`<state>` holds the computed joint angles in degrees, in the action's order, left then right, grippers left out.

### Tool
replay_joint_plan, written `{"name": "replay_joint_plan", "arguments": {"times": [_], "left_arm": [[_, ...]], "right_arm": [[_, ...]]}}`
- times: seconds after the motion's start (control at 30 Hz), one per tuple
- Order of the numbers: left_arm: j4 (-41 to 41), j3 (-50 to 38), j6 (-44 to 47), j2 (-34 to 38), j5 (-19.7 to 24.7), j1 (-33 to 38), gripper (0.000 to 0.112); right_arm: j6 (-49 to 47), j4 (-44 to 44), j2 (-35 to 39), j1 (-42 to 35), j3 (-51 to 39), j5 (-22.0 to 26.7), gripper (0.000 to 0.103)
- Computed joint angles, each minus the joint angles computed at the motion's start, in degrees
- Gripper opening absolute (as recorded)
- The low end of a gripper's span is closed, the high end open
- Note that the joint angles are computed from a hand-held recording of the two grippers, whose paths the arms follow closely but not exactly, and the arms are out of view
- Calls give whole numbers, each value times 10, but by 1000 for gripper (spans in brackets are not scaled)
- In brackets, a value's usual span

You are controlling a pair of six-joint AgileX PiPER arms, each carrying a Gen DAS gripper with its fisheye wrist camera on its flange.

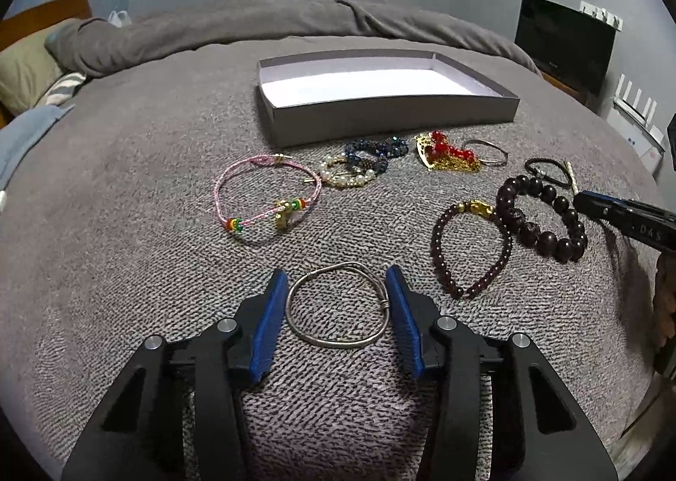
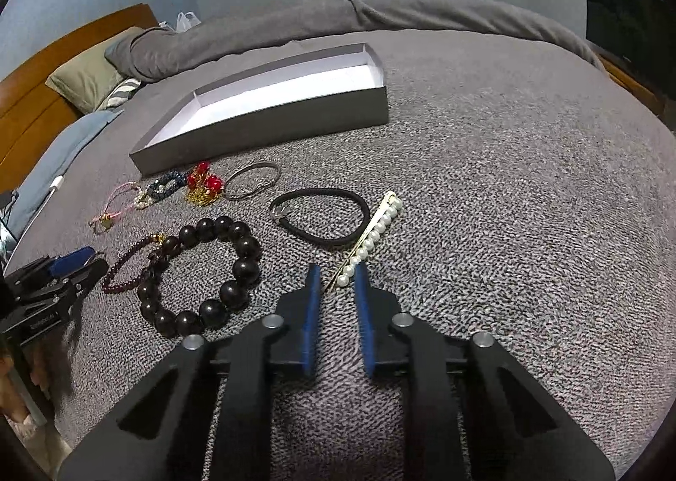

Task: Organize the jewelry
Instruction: 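Grasp the silver bangle with the left tool while the right tool grasps the pearl hairpin, then carry both items into the white box and open both tools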

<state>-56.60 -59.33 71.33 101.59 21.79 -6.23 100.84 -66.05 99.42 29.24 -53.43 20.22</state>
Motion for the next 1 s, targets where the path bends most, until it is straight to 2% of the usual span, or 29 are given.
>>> {"name": "replay_joint_plan", "arguments": {"times": [0.3,0.43,0.5,0.53,0.6,0.67,0.9,1.0], "left_arm": [[4,2,-3,-1,1,1,50],[6,1,-5,0,3,2,50],[8,0,-6,1,3,2,50],[11,-2,-10,2,3,1,50],[5,0,-5,0,2,1,49],[-11,3,11,-4,-1,1,49],[-96,37,94,-44,-22,-2,49],[-68,36,69,-58,-27,-12,49]], "right_arm": [[8,0,8,-1,-11,19,16],[10,1,15,-4,-22,23,27],[0,11,18,-8,-27,24,28],[-10,17,21,-7,-30,27,27],[-10,17,21,-5,-32,37,14],[3,2,14,-6,-25,37,8],[122,-124,-28,14,16,64,8],[143,-153,-45,17,25,70,8]]}}
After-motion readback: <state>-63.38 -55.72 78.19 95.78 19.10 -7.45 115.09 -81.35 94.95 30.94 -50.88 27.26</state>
